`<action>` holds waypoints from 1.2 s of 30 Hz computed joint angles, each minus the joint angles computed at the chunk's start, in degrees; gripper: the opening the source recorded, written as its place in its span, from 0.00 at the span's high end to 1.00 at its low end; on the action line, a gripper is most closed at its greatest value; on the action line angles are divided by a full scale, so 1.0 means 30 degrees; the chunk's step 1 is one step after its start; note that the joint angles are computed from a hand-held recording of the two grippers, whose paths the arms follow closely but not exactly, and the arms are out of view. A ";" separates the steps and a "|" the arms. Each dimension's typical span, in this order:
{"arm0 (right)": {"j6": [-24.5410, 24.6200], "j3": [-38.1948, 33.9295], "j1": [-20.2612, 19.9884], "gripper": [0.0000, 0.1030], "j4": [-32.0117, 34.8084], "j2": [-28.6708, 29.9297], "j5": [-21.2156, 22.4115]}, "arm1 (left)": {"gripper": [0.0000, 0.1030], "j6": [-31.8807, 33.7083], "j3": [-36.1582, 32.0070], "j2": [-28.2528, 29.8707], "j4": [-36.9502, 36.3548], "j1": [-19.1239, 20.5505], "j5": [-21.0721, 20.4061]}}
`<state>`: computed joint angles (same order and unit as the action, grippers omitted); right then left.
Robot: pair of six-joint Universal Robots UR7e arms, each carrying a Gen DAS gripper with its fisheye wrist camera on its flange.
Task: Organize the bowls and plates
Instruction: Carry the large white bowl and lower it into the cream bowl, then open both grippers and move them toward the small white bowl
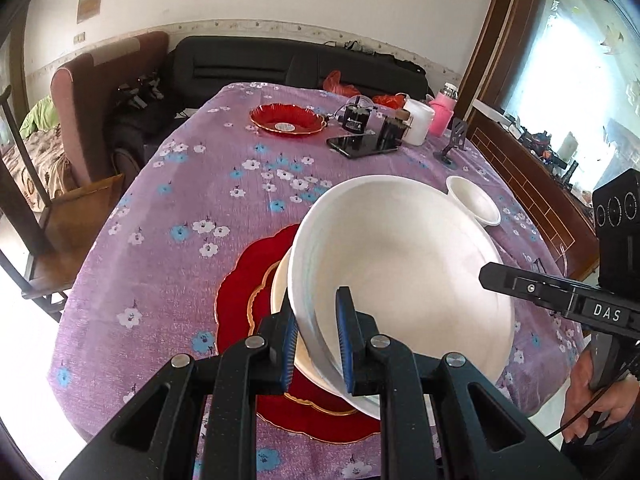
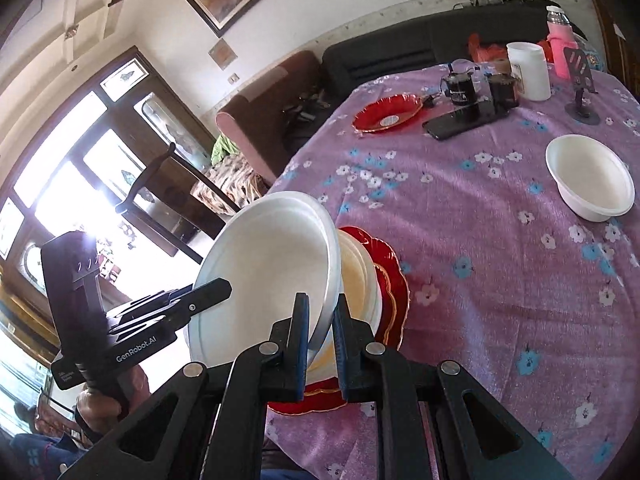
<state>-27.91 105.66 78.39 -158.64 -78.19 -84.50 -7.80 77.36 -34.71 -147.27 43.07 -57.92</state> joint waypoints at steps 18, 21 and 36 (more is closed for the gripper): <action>0.0366 -0.0565 -0.0005 0.86 0.0718 0.0647 -0.0576 | 0.84 -0.0438 -0.0828 0.0539 0.0974 0.0587 -0.0216; 0.0383 -0.0586 0.0026 0.86 0.0660 0.0680 -0.0663 | 0.84 -0.0470 -0.0856 0.0573 0.0955 0.0594 -0.0218; 0.0462 -0.0236 -0.0100 0.86 0.0198 0.0283 -0.0203 | 0.84 -0.0630 -0.0597 0.0355 0.0665 0.0506 0.0097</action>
<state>-26.53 104.95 78.10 -158.05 -77.34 -85.11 -9.70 75.56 -33.64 -145.27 44.59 -57.62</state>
